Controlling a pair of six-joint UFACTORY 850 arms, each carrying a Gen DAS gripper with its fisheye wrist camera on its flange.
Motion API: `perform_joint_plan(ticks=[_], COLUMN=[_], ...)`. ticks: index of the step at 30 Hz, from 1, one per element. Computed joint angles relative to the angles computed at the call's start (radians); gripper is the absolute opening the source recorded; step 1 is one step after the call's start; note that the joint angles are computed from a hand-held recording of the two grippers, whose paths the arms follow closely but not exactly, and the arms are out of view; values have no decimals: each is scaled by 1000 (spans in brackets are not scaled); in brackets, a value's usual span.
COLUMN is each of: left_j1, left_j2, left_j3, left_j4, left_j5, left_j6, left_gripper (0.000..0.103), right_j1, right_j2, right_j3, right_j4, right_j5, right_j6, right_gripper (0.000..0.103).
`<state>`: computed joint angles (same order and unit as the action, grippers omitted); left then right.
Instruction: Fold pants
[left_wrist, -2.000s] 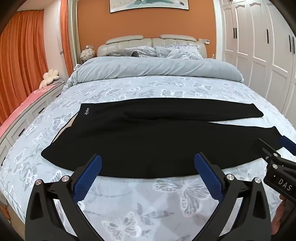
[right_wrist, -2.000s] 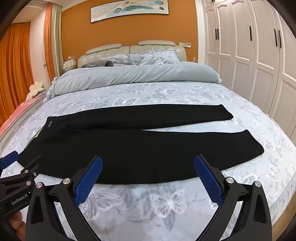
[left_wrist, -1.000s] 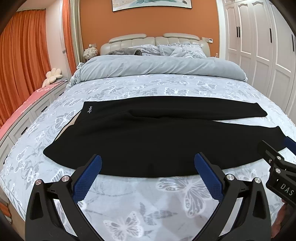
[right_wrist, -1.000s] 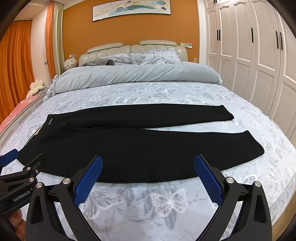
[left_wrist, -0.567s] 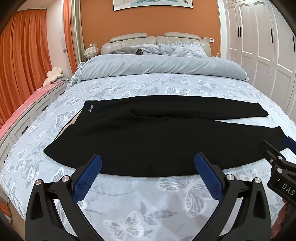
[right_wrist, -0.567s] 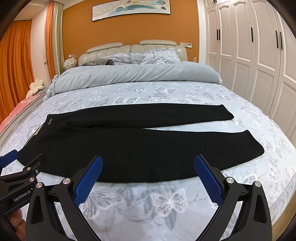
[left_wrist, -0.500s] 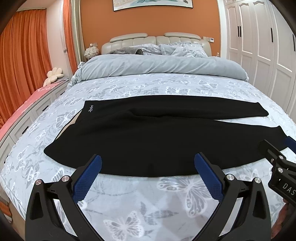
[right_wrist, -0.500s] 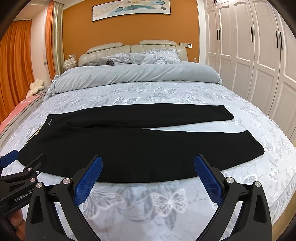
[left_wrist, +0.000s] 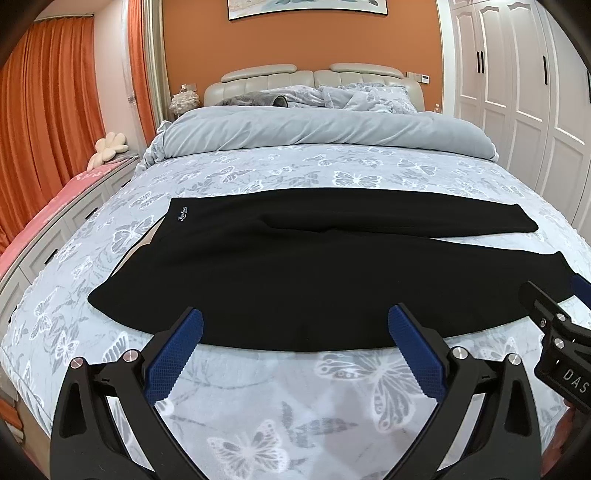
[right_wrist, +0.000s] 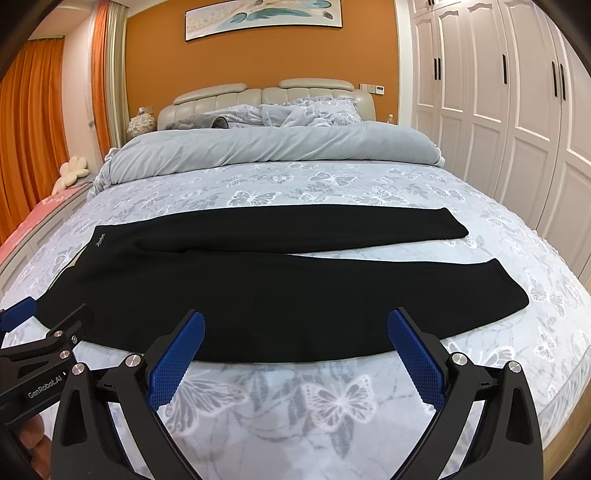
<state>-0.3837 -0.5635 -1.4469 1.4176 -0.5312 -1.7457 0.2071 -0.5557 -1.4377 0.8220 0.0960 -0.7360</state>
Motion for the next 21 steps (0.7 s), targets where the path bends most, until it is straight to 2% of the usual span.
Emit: perform_joint_plan(ticks=[21], left_j1=[3], left_j2=[0], left_j3=[2], left_j4=[-2], left_j5=[6], left_j6=[0], left_gripper=[98], right_j1=[1], right_j2=[-2], right_j3=[-3], right_j4=[16], right_j5=[-1], right_j6=[-17], right_gripper=[98])
